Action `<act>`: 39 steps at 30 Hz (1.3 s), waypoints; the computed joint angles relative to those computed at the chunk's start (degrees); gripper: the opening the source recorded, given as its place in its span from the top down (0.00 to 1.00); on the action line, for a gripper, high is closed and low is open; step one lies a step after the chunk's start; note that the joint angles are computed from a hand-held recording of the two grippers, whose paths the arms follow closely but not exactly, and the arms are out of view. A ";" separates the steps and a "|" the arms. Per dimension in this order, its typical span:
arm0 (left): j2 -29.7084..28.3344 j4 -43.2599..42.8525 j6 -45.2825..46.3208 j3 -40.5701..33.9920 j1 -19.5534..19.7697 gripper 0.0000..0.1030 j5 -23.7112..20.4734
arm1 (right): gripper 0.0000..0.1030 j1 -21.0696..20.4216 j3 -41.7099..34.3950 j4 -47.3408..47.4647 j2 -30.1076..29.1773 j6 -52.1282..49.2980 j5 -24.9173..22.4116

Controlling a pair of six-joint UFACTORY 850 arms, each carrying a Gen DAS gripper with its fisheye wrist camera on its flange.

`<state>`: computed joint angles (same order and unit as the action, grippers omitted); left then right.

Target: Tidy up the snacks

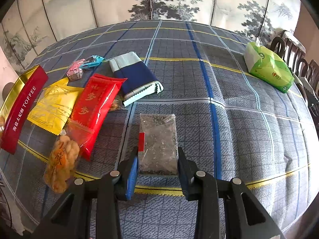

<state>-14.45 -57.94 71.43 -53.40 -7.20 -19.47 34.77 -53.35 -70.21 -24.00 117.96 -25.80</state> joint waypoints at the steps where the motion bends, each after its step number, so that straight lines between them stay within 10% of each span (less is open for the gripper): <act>1: -0.27 0.02 -0.22 -0.44 0.44 0.65 0.22 | 0.66 0.02 -0.07 0.17 -0.06 -0.18 -0.09; 20: -12.84 36.71 -36.42 -11.93 6.82 0.65 6.97 | 0.66 0.28 -2.12 6.71 -1.18 -5.80 -2.43; 39: -15.40 45.55 -41.89 -13.32 8.03 0.63 6.47 | 0.66 0.41 -3.42 10.45 -1.79 -8.67 -3.53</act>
<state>-29.85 -12.39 29.54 -66.73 0.83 -13.00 35.18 -56.77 -59.76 -25.79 109.28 -29.33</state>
